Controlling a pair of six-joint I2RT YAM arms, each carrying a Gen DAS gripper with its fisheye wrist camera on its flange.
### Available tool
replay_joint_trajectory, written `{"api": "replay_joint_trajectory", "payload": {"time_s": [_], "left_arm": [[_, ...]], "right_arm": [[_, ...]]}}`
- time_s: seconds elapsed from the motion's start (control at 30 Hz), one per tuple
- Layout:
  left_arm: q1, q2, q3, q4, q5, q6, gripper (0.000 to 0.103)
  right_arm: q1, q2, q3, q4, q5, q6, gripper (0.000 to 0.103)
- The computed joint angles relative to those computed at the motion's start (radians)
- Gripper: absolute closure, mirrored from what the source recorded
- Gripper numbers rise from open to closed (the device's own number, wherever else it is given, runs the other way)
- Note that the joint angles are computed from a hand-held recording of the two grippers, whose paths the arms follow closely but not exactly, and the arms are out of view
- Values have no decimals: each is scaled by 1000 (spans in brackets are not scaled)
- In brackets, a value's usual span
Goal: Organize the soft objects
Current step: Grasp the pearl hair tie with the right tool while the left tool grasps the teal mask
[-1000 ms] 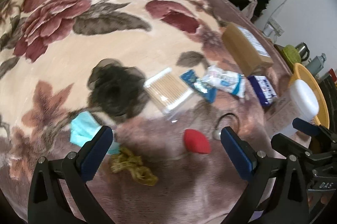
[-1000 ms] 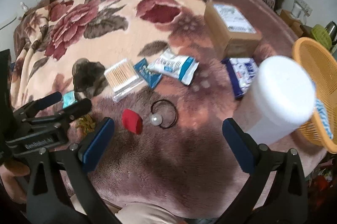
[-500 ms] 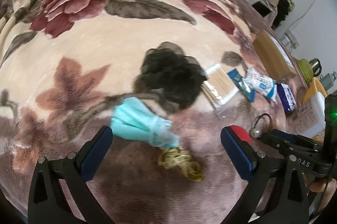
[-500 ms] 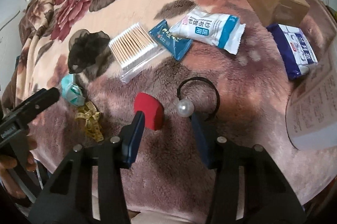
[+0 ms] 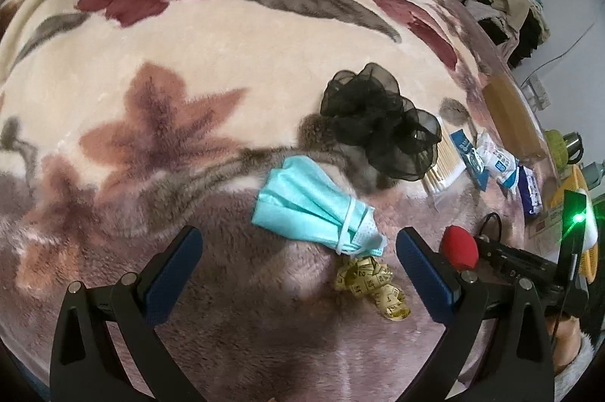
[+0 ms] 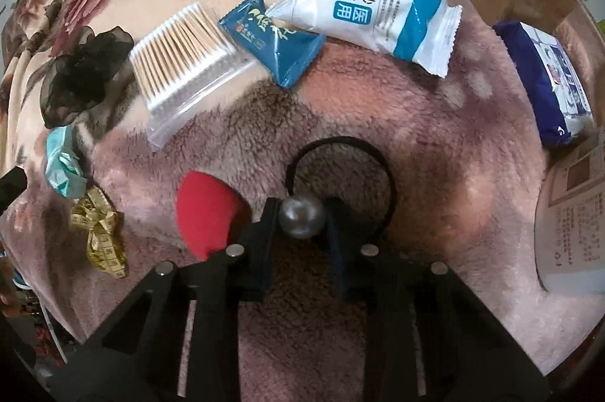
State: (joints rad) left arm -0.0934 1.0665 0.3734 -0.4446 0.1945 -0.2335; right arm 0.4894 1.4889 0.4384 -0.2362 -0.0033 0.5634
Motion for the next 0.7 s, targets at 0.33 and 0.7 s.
{"api": "replay_joint_trajectory", "payload": {"time_s": [0.33,0.7], "left_arm": [[-70,185,-3,167,5,-270,1],[-155,366,38,250,-136,-370,38]], "right_arm": [[44,-241,-71,-102,-7,18,78],[75,-202,-77,-53,-20,24,78]]}}
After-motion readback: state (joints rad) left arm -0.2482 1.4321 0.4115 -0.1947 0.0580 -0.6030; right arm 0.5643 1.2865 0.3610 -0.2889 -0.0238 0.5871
